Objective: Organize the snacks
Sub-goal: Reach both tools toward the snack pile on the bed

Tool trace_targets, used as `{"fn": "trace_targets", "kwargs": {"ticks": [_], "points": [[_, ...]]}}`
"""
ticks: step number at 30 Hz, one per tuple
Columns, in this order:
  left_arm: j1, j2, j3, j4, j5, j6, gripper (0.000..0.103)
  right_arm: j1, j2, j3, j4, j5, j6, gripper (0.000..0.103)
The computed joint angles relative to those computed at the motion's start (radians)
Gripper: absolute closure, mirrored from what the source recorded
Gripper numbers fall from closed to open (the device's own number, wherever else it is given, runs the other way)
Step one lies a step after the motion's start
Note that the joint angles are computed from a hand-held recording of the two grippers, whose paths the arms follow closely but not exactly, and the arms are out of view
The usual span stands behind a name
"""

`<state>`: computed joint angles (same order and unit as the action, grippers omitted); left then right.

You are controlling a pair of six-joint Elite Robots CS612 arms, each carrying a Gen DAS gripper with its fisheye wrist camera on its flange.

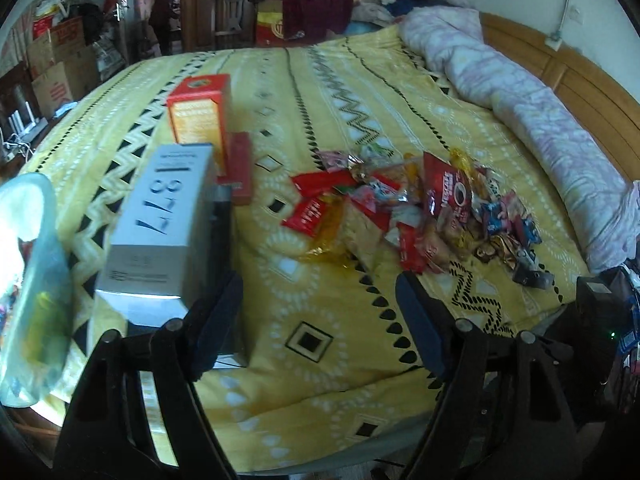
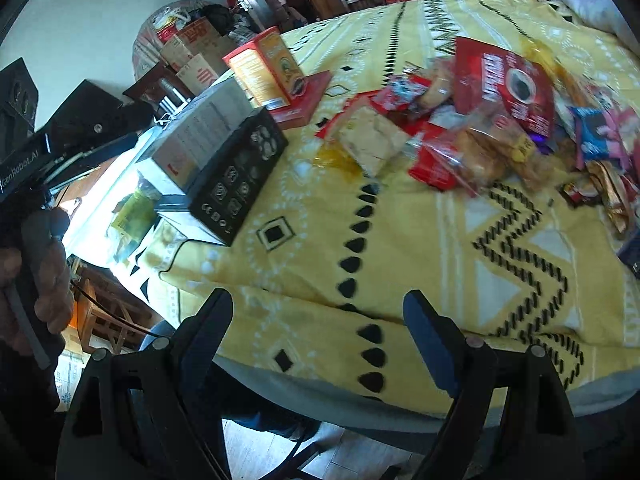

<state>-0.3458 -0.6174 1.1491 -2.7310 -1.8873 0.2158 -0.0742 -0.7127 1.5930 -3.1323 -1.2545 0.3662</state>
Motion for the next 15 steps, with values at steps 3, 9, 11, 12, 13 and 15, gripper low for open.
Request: {"fn": "trace_targets", "kwargs": {"ticks": [3, 9, 11, 12, 13, 15], "points": [[-0.014, 0.021, -0.026, 0.081, -0.018, 0.011, 0.024, -0.02, -0.002, 0.034, -0.026, 0.004, 0.029, 0.014], [-0.046, 0.091, -0.121, 0.17, 0.027, 0.01, 0.027, -0.056, 0.001, 0.082, -0.078, 0.023, 0.088, 0.014], [-0.058, 0.117, -0.159, 0.159, 0.064, 0.029, 0.027, -0.064, 0.004, 0.089, -0.09, 0.029, 0.099, 0.014], [-0.063, 0.133, -0.184, 0.166, 0.074, 0.041, 0.026, -0.069, 0.005, 0.093, -0.095, 0.034, 0.102, 0.014], [-0.066, 0.148, -0.212, 0.184, 0.077, 0.049, 0.026, -0.074, 0.008, 0.095, -0.101, 0.038, 0.109, 0.014], [-0.072, 0.181, -0.27, 0.23, 0.096, 0.044, 0.026, -0.081, 0.012, 0.097, -0.107, 0.044, 0.12, 0.014]]}}
